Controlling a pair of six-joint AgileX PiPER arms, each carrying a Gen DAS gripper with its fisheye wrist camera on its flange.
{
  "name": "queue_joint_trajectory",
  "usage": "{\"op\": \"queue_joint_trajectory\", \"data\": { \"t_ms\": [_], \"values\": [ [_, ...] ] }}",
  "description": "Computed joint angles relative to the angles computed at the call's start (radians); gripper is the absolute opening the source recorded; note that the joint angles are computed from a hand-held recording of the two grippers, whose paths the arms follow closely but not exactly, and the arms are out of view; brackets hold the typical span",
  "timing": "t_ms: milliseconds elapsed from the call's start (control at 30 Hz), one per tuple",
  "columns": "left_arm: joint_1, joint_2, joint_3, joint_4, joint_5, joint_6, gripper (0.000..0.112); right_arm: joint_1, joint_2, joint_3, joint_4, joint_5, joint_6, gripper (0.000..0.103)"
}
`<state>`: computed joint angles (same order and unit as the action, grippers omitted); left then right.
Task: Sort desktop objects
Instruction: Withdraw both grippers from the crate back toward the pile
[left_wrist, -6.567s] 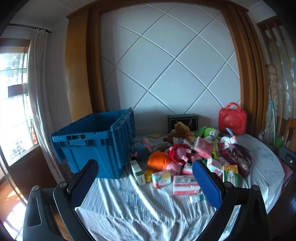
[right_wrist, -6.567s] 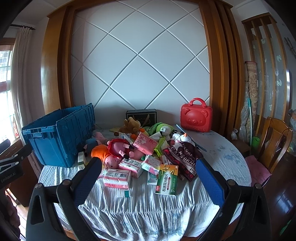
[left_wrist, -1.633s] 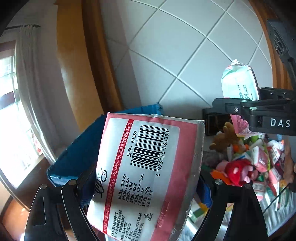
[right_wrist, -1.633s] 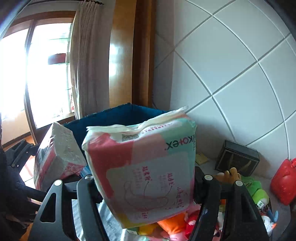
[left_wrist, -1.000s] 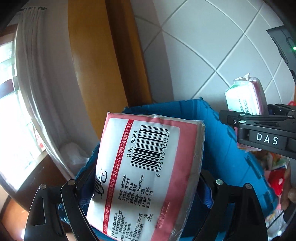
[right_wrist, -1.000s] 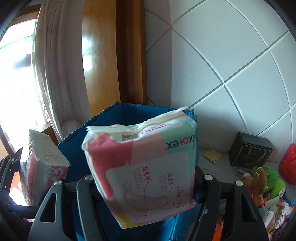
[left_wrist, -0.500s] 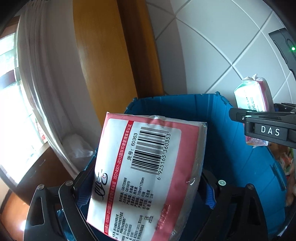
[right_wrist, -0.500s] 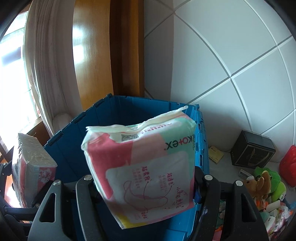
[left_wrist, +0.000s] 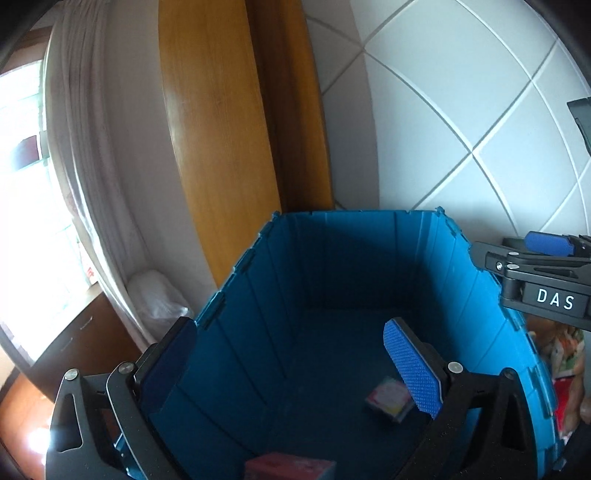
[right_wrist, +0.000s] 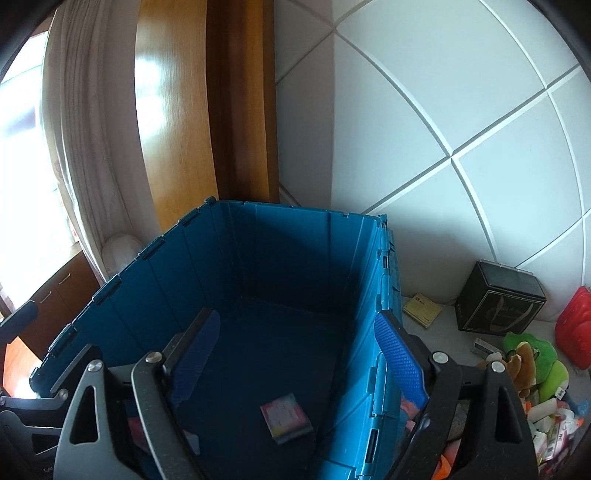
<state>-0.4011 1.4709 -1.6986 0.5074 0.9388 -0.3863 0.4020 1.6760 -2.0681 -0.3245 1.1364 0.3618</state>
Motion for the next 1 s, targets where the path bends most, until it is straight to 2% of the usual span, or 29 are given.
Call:
{"op": "queue_joint_trajectory", "data": {
  "t_ms": [267,500,667,833,1000],
  "values": [
    [-0.063,-0.065,0.081,0.083,0.006,-0.083,0.102,0.024,-0.075,0.093,-0.01,-0.024,0.016,0.086],
    [-0.142,-0.19,0.218,0.183,-0.002,-0.193,0.102,0.098,-0.224,0.318,-0.107,-0.081,0.116,0.086],
    [-0.233,-0.274,0.292,0.243,0.035,-0.273,0.102,0.184,-0.356,0.486,-0.216,-0.105,0.242,0.087],
    [-0.368,-0.354,0.358,0.333,0.1,-0.361,0.102,0.294,-0.47,0.598,-0.328,-0.068,0.364,0.087],
    [-0.544,-0.425,0.407,0.427,0.193,-0.461,0.102,0.425,-0.555,0.664,-0.449,0.028,0.483,0.087]
  ]
}}
